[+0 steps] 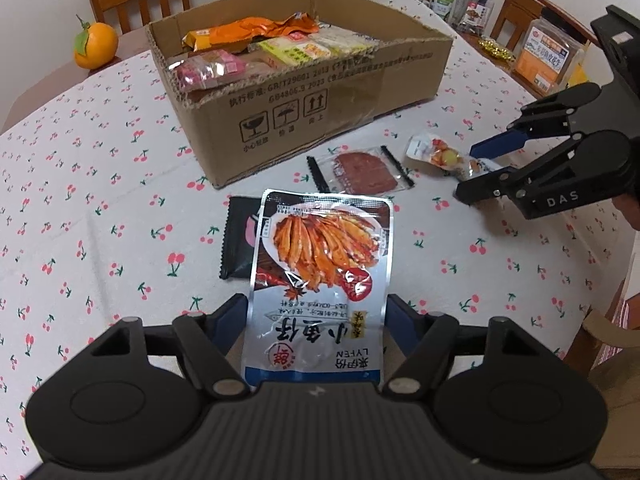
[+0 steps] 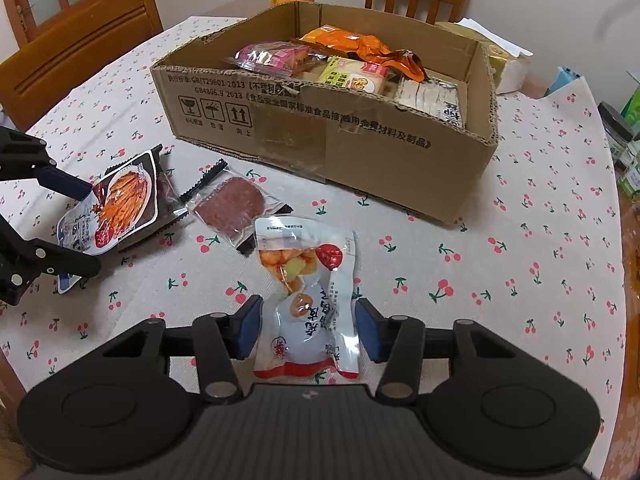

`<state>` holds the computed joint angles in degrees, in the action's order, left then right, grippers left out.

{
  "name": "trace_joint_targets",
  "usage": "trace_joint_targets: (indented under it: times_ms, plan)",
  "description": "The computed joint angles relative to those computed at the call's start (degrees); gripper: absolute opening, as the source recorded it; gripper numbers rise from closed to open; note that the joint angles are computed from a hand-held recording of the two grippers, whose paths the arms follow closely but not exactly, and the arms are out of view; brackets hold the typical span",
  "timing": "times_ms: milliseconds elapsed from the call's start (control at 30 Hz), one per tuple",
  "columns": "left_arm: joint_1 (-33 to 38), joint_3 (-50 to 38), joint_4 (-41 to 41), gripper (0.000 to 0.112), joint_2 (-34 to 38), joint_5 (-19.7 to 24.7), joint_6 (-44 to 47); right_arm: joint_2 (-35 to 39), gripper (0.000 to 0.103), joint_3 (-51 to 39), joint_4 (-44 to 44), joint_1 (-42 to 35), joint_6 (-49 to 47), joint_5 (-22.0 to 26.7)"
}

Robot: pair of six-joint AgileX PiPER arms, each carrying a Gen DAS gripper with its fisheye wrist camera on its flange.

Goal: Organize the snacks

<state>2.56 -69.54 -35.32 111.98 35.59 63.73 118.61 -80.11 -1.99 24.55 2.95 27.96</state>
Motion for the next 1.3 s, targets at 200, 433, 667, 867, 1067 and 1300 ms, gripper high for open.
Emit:
trace_joint_targets:
  times_ms: [200,433,667,867,1067,1300]
  plan:
    - [-0.4,-0.08,1.12,0.073,-1.85,1.04,-1.37,-0.74,0.053,0.23,1.56,-0.38,-1.27,0.77]
    - [-0.67,0.23,1.77,0.073,-2.73,1.29,-2.17,-0.09,0.06,0.14,6.67,-1.01,-4.96,0.78]
    - [-0.98,-0.24,2.67,0.073,-3.04,2.31,-3.01,1.36,0.056,-1.26,7.12,-1.32,-4.28,-1.25]
    - [-1.14,-1.25,4.07,0.073,-3.85,4.08,-4.66,0.72,0.051,-1.85,4.55,-0.66,-2.41,0.43]
    - [-2.02,-2.21,6.15,0.073,-5.86,6.12,-6.98,-0.82,0.05,-3.18,3.64,-0.13,-2.21,3.9]
    - [-3.23,-2.98,7.83,0.073,-8.18,7.55,-9.44,-2.44,0.024,-7.1,8.17,-0.91,-6.74,9.39]
